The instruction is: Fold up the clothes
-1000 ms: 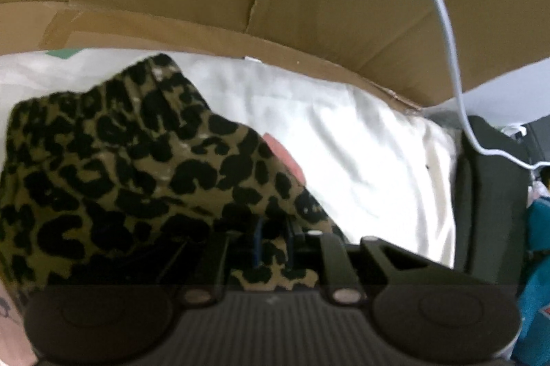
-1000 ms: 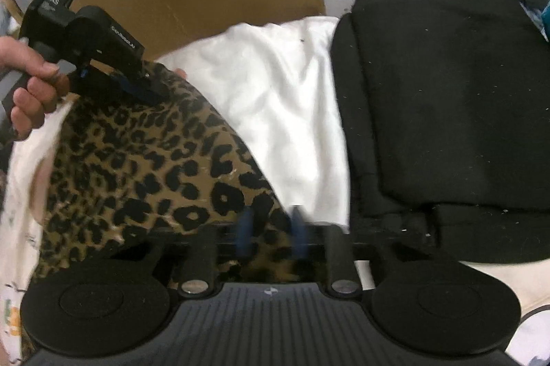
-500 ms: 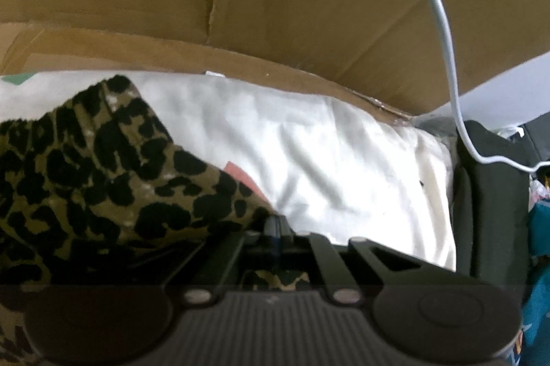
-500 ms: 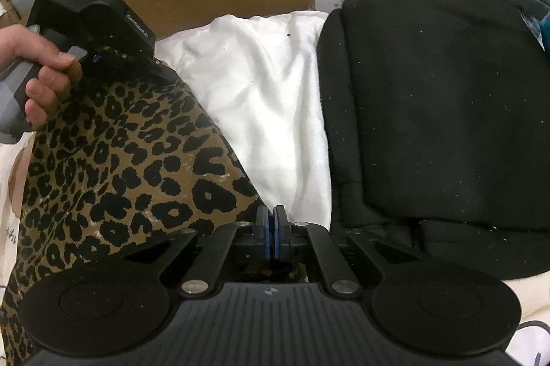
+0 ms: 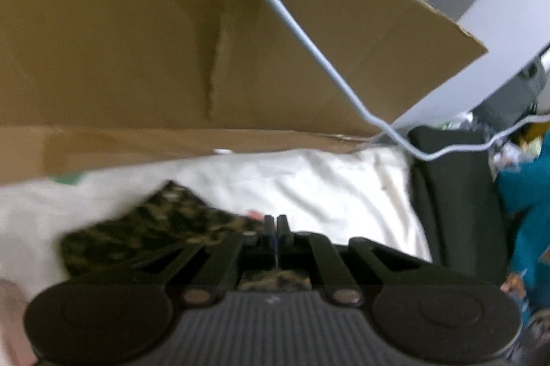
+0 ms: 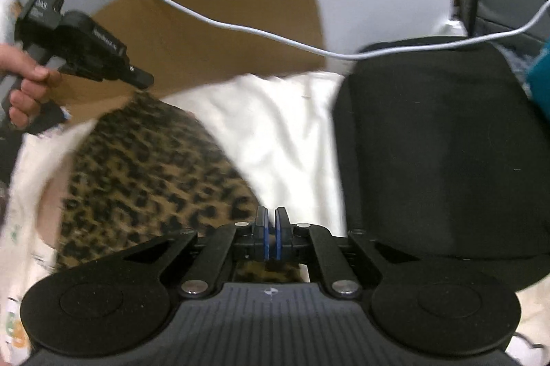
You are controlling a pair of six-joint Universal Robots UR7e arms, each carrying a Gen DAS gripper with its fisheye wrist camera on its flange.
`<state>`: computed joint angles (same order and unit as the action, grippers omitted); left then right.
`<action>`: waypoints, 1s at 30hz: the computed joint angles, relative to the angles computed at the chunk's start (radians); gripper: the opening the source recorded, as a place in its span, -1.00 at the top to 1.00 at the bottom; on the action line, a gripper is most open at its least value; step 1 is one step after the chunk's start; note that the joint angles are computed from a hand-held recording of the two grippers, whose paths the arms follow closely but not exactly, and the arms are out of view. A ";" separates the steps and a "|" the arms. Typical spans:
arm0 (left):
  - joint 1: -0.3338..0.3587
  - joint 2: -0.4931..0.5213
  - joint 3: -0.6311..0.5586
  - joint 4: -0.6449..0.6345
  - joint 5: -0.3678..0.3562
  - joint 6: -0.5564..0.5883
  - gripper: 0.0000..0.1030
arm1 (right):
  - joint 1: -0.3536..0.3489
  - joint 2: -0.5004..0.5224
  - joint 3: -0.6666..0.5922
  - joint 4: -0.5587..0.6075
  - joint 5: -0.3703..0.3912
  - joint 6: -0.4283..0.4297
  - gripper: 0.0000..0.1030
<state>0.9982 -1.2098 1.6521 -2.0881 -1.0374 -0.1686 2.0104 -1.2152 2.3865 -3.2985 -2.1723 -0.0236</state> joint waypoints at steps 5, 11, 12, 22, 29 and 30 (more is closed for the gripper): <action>0.021 -0.077 0.032 0.073 0.046 0.033 0.95 | 0.009 0.062 -0.025 0.020 0.037 -0.023 0.80; 0.043 -0.087 0.094 0.098 0.089 0.024 0.89 | -0.018 0.122 -0.033 0.046 0.050 -0.021 0.01; 0.048 -0.088 0.094 0.094 0.094 0.029 0.89 | -0.025 0.127 -0.031 0.040 0.056 -0.027 0.02; 0.079 -0.026 0.134 -0.112 0.098 0.106 0.95 | -0.027 0.136 -0.019 0.024 0.019 -0.077 0.35; 0.066 -0.029 0.114 -0.113 0.084 0.089 0.95 | -0.033 0.114 -0.010 0.035 0.011 -0.060 0.54; 0.059 -0.043 0.115 -0.106 0.079 0.094 0.94 | -0.033 0.114 -0.009 0.035 0.011 -0.057 0.55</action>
<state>1.0570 -1.2526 1.7667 -2.1946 -0.9585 -0.0750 1.9776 -1.1016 2.3772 -3.2638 -2.1615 -0.0809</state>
